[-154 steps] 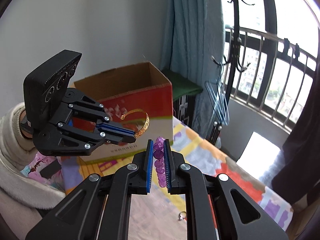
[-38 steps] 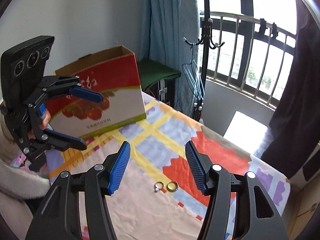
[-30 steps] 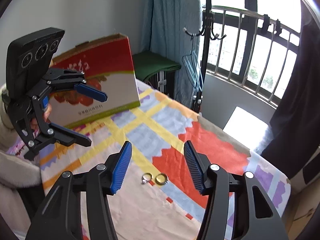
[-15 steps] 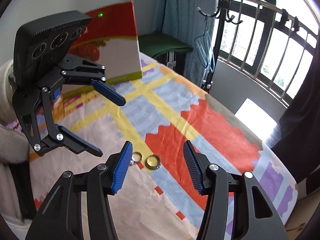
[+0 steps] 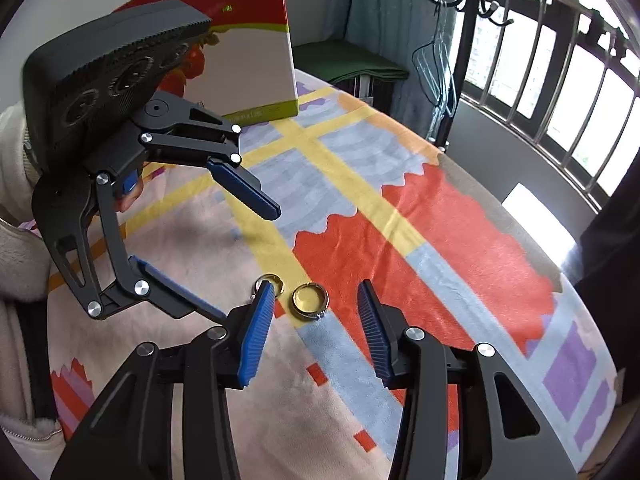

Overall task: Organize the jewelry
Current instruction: 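Close the right gripper on the gold ring while the left gripper grasps the silver ring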

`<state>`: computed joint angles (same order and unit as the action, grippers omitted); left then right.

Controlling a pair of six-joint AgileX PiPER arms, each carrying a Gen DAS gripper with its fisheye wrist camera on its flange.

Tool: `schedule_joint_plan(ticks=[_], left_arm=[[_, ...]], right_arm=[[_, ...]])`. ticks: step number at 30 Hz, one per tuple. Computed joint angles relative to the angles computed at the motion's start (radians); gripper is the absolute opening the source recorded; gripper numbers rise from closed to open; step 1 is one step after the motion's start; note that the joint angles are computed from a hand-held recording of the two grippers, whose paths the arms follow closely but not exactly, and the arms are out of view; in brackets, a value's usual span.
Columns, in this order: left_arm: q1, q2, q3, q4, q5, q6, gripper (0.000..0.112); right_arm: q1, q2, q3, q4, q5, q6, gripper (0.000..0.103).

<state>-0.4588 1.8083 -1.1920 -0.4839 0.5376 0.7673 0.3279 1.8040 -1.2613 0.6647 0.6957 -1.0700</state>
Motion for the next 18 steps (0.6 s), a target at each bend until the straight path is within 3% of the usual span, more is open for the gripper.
schedule_joint_plan(ticks=[18], left_arm=[[0.020,0.041,0.014,-0.130,-0.051,0.174,0.064]], right_arm=[[-0.016,0.049,-0.021,0.039,0.027,-0.073,0.035]])
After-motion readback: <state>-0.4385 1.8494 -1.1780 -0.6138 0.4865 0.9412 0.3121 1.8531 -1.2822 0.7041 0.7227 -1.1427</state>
